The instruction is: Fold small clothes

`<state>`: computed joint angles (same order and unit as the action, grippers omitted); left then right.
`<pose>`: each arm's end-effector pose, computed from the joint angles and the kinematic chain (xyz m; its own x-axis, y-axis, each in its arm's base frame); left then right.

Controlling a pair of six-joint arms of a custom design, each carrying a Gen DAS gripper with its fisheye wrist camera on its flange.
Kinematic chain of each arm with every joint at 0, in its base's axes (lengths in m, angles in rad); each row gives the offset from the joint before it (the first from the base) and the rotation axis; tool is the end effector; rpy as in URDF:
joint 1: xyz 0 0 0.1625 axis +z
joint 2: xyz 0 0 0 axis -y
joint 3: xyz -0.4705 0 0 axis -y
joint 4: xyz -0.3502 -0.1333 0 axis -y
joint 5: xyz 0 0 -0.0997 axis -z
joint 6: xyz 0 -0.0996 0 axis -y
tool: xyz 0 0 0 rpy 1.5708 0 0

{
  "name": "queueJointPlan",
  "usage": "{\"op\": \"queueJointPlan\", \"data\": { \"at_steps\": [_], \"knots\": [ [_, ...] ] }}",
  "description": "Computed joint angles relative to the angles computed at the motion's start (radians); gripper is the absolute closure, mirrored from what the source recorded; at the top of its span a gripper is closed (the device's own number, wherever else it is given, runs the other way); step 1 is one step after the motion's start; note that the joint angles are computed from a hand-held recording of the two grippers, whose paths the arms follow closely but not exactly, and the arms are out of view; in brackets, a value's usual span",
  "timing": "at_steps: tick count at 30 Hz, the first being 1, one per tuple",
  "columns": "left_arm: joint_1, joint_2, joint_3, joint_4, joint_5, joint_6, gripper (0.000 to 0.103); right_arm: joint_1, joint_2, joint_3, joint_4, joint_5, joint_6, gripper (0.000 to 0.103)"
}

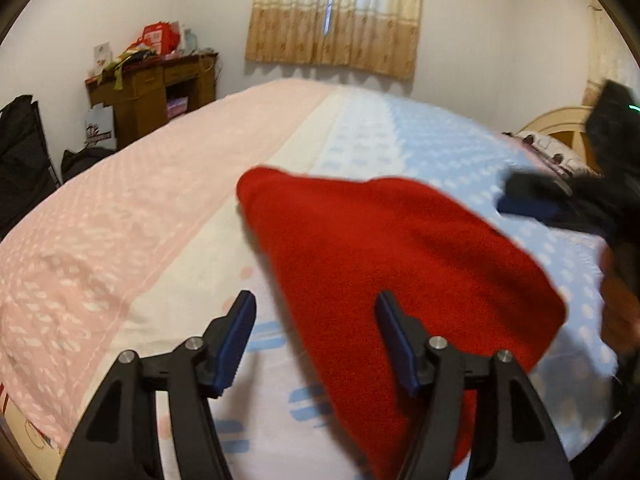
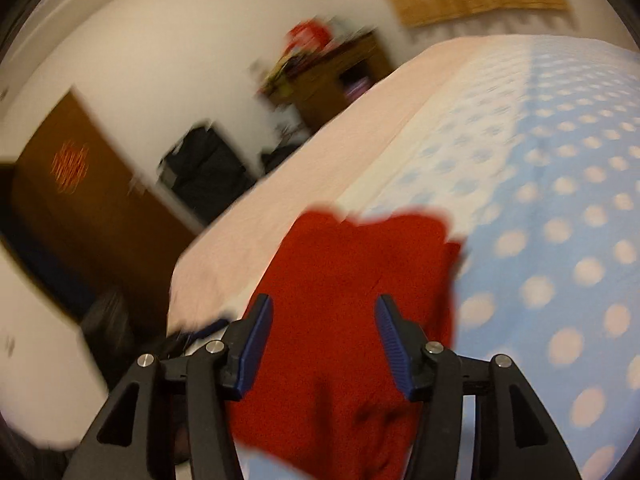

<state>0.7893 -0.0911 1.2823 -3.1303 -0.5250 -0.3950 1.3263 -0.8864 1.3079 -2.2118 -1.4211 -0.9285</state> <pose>-0.3438 -0.6581 -0.1306 -0.7838 -0.1331 -0.6066 0.3852 0.6620 -0.6430 -0.0344 -0.7497 0.3094 -0.7686 -0.6338 0.0872 -0.6330 0.7337 -0.2470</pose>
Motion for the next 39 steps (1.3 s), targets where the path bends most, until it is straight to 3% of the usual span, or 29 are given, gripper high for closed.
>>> {"op": "queueJointPlan", "data": {
  "at_steps": [3,8,18,20,22,26,33,39],
  "knots": [
    [-0.004,0.002,0.017,-0.006,0.005,0.013,0.035,-0.005,-0.015,0.086,-0.123,-0.084,-0.014,0.048],
    [-0.009,0.019,0.023,-0.058,-0.007,0.017,0.035,-0.027,-0.007,0.095,-0.193,-0.088,0.027,0.048],
    [-0.012,0.026,0.030,-0.099,0.015,-0.005,0.016,-0.042,-0.014,0.134,-0.291,-0.138,0.057,0.048],
    [-0.018,0.014,0.044,-0.087,0.020,-0.028,0.016,-0.046,-0.032,0.144,-0.287,-0.116,0.087,0.048],
    [-0.034,-0.006,0.072,-0.097,0.028,-0.035,0.016,-0.044,-0.068,0.198,-0.370,-0.104,0.090,0.048],
    [-0.070,-0.010,0.079,-0.149,0.056,0.022,0.009,-0.033,-0.146,0.333,-0.558,-0.070,0.028,0.033],
    [-0.112,-0.013,0.083,-0.272,0.083,0.134,0.003,-0.010,-0.220,0.499,-0.809,-0.035,-0.075,0.032],
    [-0.131,-0.012,0.081,-0.361,0.092,0.207,0.001,-0.007,-0.234,0.524,-0.871,-0.027,-0.062,0.032]
  ]
}}
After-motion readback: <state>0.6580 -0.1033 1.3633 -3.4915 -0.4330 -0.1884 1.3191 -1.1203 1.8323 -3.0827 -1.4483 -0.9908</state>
